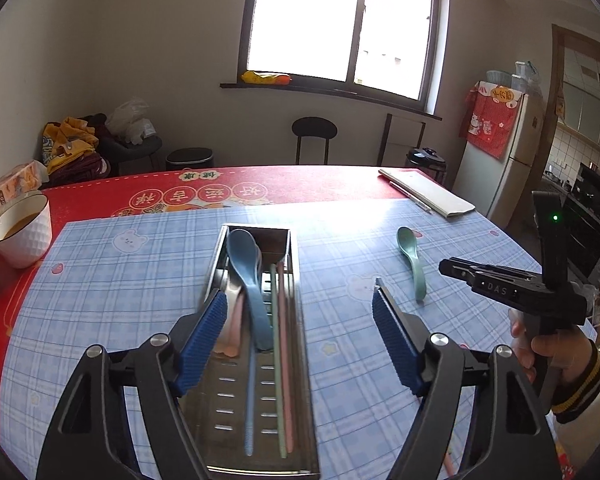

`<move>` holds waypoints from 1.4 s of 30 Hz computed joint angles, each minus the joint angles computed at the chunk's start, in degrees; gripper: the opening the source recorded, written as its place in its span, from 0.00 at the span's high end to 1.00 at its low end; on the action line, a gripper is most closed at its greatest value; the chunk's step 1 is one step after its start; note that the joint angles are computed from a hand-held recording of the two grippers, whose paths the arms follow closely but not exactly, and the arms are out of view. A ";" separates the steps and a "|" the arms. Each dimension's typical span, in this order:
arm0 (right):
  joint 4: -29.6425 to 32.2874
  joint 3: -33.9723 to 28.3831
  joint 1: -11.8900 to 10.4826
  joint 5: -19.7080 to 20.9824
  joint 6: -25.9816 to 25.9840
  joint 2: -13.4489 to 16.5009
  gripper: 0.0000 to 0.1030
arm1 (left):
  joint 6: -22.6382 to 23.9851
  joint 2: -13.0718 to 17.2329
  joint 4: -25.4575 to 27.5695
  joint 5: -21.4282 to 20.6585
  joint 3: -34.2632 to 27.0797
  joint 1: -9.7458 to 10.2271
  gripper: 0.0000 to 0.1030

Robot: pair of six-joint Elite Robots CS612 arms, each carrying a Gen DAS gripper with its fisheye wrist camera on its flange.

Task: Organize utensils
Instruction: 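Move left tool to the pink chopstick while right tool moves to green spoon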

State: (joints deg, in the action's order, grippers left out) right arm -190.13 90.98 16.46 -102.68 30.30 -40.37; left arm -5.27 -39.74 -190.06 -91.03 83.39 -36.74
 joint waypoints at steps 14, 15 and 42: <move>-9.99 2.23 -3.46 9.11 0.42 1.44 0.84 | 0.55 2.42 12.60 4.42 -3.91 -5.15 0.58; -10.69 2.40 -3.45 9.33 0.35 1.47 0.84 | 0.45 2.66 14.02 3.94 -4.50 -5.17 0.60; -12.82 3.32 -3.54 8.47 3.01 1.38 0.84 | 0.12 3.97 19.02 5.43 -5.32 -5.74 0.80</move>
